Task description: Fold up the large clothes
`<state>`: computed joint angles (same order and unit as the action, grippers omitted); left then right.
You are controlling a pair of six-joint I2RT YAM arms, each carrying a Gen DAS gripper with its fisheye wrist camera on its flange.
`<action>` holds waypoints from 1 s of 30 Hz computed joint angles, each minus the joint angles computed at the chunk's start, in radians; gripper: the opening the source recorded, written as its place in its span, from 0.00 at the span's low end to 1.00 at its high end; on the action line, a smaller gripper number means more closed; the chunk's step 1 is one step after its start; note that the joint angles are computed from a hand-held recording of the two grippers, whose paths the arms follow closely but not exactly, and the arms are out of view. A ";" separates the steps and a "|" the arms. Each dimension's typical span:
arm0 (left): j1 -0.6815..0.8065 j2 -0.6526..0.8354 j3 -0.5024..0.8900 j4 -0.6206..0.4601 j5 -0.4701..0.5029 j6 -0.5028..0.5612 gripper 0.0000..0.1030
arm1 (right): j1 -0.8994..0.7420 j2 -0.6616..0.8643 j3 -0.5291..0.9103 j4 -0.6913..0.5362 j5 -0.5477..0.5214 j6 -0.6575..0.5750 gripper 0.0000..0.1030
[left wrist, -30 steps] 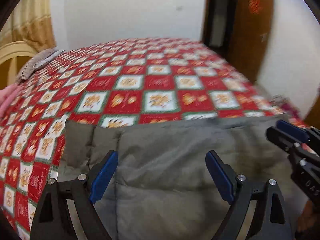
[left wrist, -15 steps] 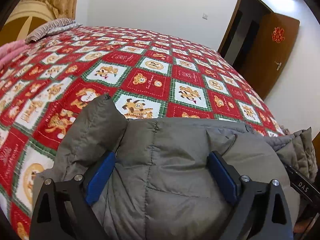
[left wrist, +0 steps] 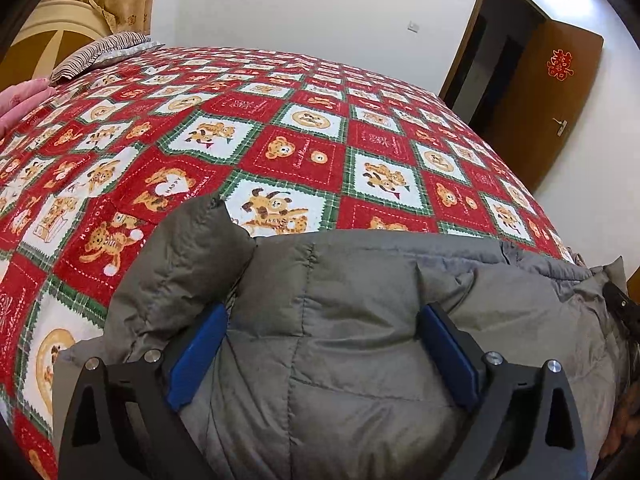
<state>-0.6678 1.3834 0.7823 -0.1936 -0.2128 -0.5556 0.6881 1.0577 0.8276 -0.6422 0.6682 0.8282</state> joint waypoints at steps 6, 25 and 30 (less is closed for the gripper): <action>-0.001 0.000 0.000 -0.001 0.000 -0.001 0.94 | -0.293 -0.129 -0.160 0.026 -0.239 0.152 0.00; -0.013 0.013 0.025 -0.042 -0.027 0.006 0.94 | -0.143 0.100 -0.023 -0.179 -0.004 0.286 0.00; -0.032 -0.067 0.063 -0.198 -0.118 0.039 0.94 | -0.134 0.155 0.018 -0.209 0.016 0.292 0.00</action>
